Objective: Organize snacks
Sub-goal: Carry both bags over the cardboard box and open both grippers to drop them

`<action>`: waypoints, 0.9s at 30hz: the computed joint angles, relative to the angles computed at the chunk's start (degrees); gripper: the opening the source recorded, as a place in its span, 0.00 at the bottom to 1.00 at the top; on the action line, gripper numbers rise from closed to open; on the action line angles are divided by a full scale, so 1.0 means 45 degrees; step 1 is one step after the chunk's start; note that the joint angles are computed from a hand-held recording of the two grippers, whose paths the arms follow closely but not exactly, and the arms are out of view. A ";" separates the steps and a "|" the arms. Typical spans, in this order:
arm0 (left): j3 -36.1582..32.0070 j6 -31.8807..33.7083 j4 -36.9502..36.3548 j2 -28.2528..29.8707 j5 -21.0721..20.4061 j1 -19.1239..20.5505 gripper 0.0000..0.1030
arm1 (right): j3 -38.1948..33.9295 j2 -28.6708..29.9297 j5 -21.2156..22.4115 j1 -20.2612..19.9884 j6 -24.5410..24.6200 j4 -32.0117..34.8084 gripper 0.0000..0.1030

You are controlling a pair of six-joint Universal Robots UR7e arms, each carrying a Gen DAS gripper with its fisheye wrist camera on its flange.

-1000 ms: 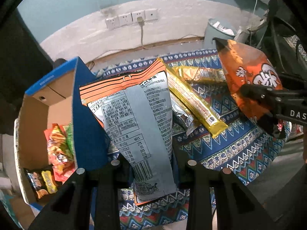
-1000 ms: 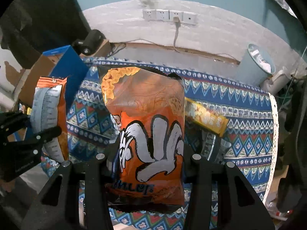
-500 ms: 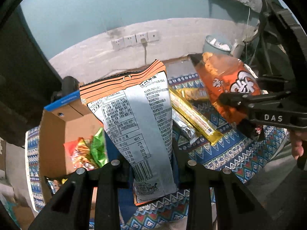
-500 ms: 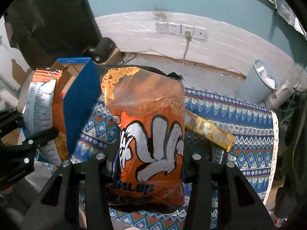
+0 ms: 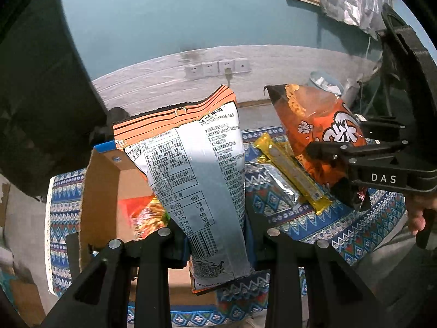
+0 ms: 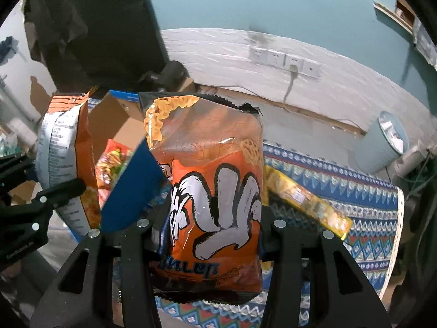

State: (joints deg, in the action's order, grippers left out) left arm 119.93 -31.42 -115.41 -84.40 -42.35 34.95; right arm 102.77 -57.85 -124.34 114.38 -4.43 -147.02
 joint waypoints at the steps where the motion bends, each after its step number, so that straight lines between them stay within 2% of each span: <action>1: 0.0031 -0.0009 0.0055 -0.0161 0.0065 0.0033 0.30 | -0.0134 0.0138 0.0041 0.0069 -0.0013 0.0040 0.44; 7: 0.0160 -0.0275 0.0572 -0.0790 0.0587 0.0329 0.30 | -0.0979 0.1007 0.0220 0.0414 -0.0087 0.0318 0.44; 22: 0.0516 -0.0677 0.1463 -0.1869 0.1065 0.1595 0.30 | -0.3477 0.3570 0.0550 0.1116 -0.0198 0.1459 0.44; 27: 0.0620 -0.0857 0.1499 -0.2270 0.0922 0.2406 0.30 | -0.4228 0.4407 0.0669 0.1173 -0.0487 0.1892 0.44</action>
